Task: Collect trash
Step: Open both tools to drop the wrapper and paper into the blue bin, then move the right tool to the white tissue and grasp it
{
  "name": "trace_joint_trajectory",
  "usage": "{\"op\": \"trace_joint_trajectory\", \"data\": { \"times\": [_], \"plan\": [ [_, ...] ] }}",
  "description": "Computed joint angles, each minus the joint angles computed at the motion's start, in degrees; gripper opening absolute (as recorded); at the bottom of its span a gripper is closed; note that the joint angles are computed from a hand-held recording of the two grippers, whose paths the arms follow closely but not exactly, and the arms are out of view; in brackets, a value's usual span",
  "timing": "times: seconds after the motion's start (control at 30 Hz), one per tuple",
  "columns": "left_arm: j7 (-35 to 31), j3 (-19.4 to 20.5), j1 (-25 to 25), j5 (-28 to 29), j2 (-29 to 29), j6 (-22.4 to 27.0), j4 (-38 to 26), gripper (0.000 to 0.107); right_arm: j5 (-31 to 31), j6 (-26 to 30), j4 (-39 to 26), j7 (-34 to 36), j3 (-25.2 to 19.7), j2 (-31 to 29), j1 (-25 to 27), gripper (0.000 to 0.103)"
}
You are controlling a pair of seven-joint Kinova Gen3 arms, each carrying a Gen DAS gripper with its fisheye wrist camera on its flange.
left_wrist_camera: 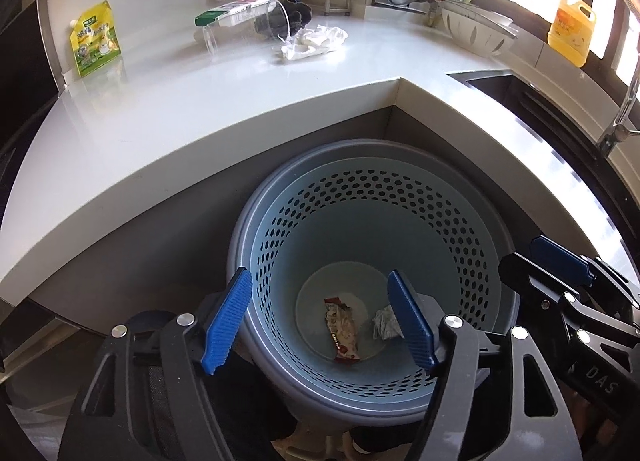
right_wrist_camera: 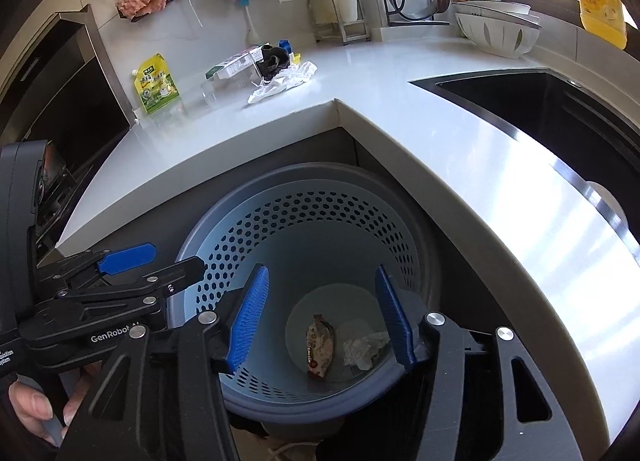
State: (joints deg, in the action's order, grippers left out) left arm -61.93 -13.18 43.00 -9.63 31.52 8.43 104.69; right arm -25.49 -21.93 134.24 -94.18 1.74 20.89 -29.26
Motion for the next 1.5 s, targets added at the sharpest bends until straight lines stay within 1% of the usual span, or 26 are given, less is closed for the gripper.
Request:
{"op": "trace_joint_trajectory", "data": {
  "times": [0.07, 0.13, 0.23, 0.33, 0.47, 0.53, 0.6, 0.7, 0.77, 0.83, 0.93, 1.0, 1.1, 1.17, 1.2, 1.33, 1.5],
  "plan": [
    [0.8, -2.3, 1.7, 0.1, -0.2, -1.4, 0.8, 0.076, 0.6, -0.7, 0.3, -0.5, -0.6, 0.0, 0.5, 0.054],
    [1.8, -5.6, 4.3, 0.5, -0.4, -3.4, 1.8, 0.087, 0.8, -1.6, 0.6, -0.8, -0.8, -0.1, 0.6, 0.055],
    [1.3, -8.2, 5.9, 2.5, -1.3, -6.7, 3.5, 0.093, -0.3, -2.4, 0.7, 0.4, -0.3, -0.7, -0.4, 0.06],
    [-0.3, -11.1, 7.8, 4.8, -1.9, -8.8, 4.1, 0.095, -1.6, -2.3, 0.0, 2.1, 0.3, -1.3, -0.9, 0.062],
    [-3.0, -13.5, 8.6, 7.7, -2.3, -9.6, 3.4, 0.096, -2.7, -0.4, -2.7, 4.7, 1.2, -1.9, -0.6, 0.064],
    [-4.1, -15.5, 9.5, 9.5, -2.3, -9.7, 2.8, 0.096, -1.9, 0.8, -4.6, 5.1, 1.0, -2.0, 0.5, 0.068],
    [-5.4, -16.6, 9.2, 11.0, -2.0, -9.1, 1.4, 0.096, -1.3, 2.4, -7.0, 5.6, 1.2, -1.7, 1.3, 0.068],
    [-6.4, -18.2, 8.4, 12.2, -1.1, -7.8, -1.3, 0.096, -1.8, 5.5, -11.5, 7.7, 3.4, -0.6, 0.5, 0.068],
    [-6.4, -19.2, 7.7, 12.4, -0.4, -7.4, -3.0, 0.096, -2.7, 8.3, -15.2, 9.6, 6.3, 0.6, -1.3, 0.068],
    [-6.5, -18.3, 5.4, 12.3, 0.4, -6.6, -5.2, 0.097, -3.7, 11.4, -19.0, 11.0, 10.1, 2.3, -3.8, 0.068],
    [-5.6, -16.4, 1.6, 11.5, 2.0, -3.9, -9.6, 0.097, -2.3, 16.4, -25.0, 10.0, 13.1, 5.1, -4.8, 0.068],
    [-4.4, -15.4, -0.4, 10.3, 3.3, -2.6, -12.3, 0.097, -0.9, 19.0, -28.7, 8.8, 13.9, 7.0, -4.4, 0.068],
    [-2.5, -15.2, -2.1, 8.2, 5.4, -0.6, -16.1, 0.097, 1.3, 23.4, -34.9, 7.0, 15.6, 10.4, -4.3, 0.068],
    [-1.4, -14.7, -3.1, 6.8, 6.9, 1.6, -19.1, 0.097, 2.9, 25.6, -38.6, 5.9, 15.8, 12.5, -3.6, 0.068],
    [-1.2, -13.6, -4.3, 6.1, 7.4, 2.6, -20.4, 0.097, 3.6, 26.9, -40.7, 5.1, 16.3, 13.6, -3.5, 0.068],
    [-1.9, -7.1, -10.1, 3.7, 8.9, 6.1, -25.6, 0.097, 6.5, 32.1, -48.5, 2.3, 16.6, 17.7, -2.3, 0.068],
    [-0.7, -3.0, -13.7, 0.7, 10.7, 8.6, -29.8, 0.096, 10.2, 38.2, -57.5, -0.9, 16.0, 22.7, -0.6, 0.068]
  ]
}}
